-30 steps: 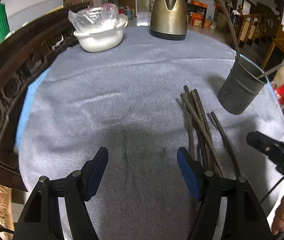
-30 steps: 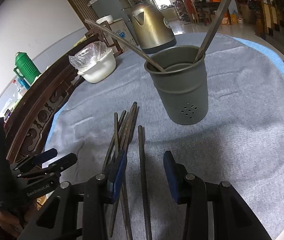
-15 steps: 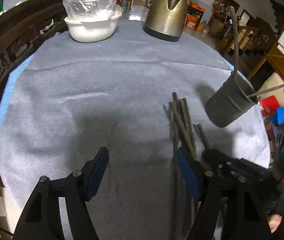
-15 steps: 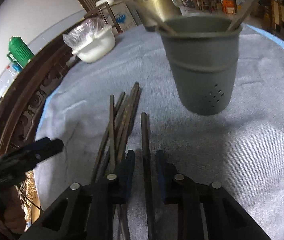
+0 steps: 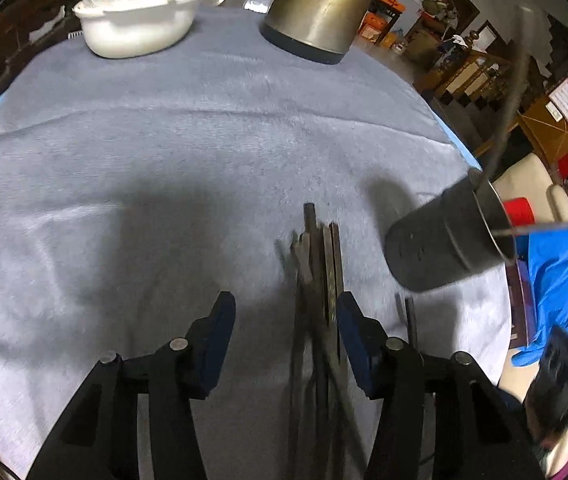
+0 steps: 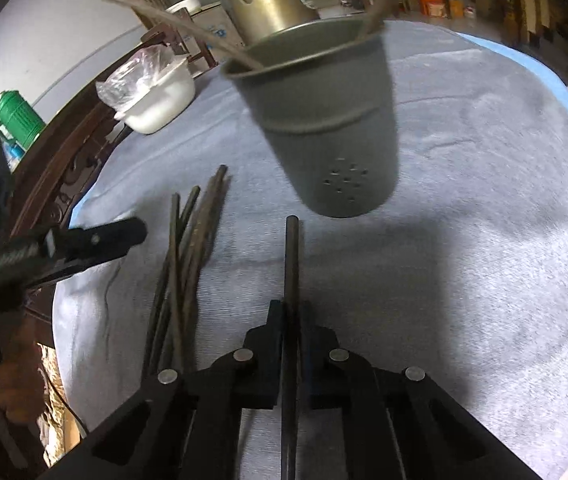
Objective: Organize utensils
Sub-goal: 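Close the right gripper on a chopstick while the left gripper grasps another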
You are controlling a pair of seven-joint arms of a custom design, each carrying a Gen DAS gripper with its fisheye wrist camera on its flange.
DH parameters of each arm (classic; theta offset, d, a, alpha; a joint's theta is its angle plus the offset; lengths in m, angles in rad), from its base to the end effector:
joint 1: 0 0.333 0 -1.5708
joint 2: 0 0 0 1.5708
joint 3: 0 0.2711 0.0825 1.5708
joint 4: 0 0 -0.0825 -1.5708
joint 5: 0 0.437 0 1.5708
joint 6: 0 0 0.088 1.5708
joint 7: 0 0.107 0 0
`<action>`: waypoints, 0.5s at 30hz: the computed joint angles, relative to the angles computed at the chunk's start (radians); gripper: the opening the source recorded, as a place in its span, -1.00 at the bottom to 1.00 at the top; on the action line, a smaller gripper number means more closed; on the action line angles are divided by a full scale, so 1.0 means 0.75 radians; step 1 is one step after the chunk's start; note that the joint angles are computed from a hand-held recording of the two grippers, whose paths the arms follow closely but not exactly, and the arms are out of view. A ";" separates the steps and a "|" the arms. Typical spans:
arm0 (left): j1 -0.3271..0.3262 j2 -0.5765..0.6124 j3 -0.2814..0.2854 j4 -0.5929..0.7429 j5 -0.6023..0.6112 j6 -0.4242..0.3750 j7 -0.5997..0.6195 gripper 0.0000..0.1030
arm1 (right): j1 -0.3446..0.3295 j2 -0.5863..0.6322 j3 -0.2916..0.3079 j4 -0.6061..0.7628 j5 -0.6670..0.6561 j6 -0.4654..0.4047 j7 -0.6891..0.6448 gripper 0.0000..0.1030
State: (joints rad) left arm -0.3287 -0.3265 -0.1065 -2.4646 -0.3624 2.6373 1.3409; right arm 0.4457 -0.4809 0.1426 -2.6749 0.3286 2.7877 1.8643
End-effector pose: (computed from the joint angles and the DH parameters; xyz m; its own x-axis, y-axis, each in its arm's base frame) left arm 0.4863 -0.2153 0.3971 -0.0103 -0.9330 0.3598 -0.9207 -0.1315 -0.3673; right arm 0.4117 0.2515 0.3809 0.1091 -0.9324 -0.3445 -0.8888 0.0637 -0.4539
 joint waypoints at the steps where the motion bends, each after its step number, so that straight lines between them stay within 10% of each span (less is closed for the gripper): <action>1: -0.001 0.026 0.005 0.022 -0.006 0.000 0.008 -0.01 | 0.003 -0.006 -0.003 -0.005 0.004 0.001 -0.003 -0.84; 10: 0.020 0.150 -0.014 0.107 -0.125 -0.021 0.065 -0.75 | 0.036 -0.031 -0.041 -0.034 0.059 0.016 -0.056 -0.83; 15: 0.023 0.141 -0.026 0.092 -0.169 0.023 0.117 -0.80 | 0.031 -0.032 -0.035 -0.032 0.074 0.011 -0.059 -0.83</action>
